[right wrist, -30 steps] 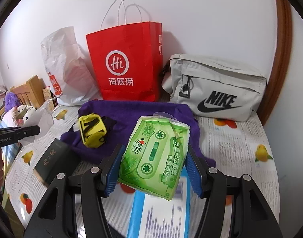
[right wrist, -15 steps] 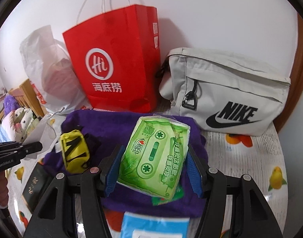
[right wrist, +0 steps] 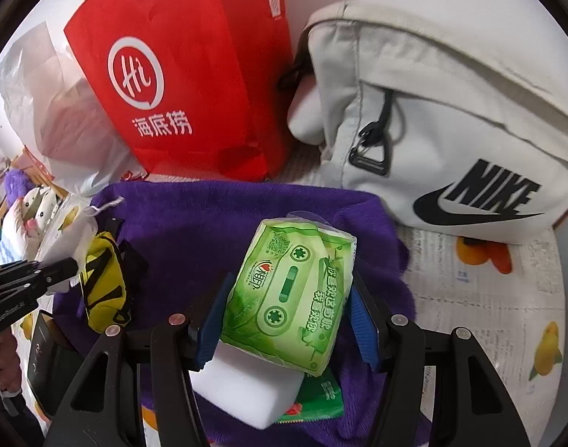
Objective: Organize soft objects
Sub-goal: 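Open the left tool to drop the mesh bag while the right tool drops the wipe packet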
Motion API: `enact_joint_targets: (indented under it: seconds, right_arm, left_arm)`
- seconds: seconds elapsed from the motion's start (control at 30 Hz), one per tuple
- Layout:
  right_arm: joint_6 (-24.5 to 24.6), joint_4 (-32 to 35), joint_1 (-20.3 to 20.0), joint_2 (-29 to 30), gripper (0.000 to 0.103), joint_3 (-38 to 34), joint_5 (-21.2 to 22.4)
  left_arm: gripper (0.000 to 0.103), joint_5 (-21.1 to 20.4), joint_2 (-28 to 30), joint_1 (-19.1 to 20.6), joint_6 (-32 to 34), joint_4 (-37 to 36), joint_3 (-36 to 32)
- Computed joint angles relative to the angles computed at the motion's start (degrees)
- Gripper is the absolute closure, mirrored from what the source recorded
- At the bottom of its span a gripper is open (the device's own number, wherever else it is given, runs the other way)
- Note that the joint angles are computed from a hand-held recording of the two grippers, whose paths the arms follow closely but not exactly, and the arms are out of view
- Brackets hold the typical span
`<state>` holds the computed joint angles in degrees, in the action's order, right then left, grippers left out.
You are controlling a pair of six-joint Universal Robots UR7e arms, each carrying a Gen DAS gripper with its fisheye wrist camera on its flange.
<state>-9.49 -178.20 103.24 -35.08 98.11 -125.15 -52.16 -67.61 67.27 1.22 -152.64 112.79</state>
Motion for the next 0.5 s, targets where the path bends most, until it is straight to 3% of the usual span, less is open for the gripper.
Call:
enact_joint_targets:
  seconds: [0.33, 0.5]
  right_arm:
    - [-0.65, 3.93, -1.33, 1.01, 0.041, -1.44, 2.58]
    - [-2.83, -0.34, -0.77, 1.45, 0.019, -1.0, 0.93]
  left_arm:
    - [0.092, -0.34, 2.28, 0.4, 0.17, 0.38, -1.53]
    - [0.06, -1.9, 2.6, 0.37, 0.45, 1.58, -2.07]
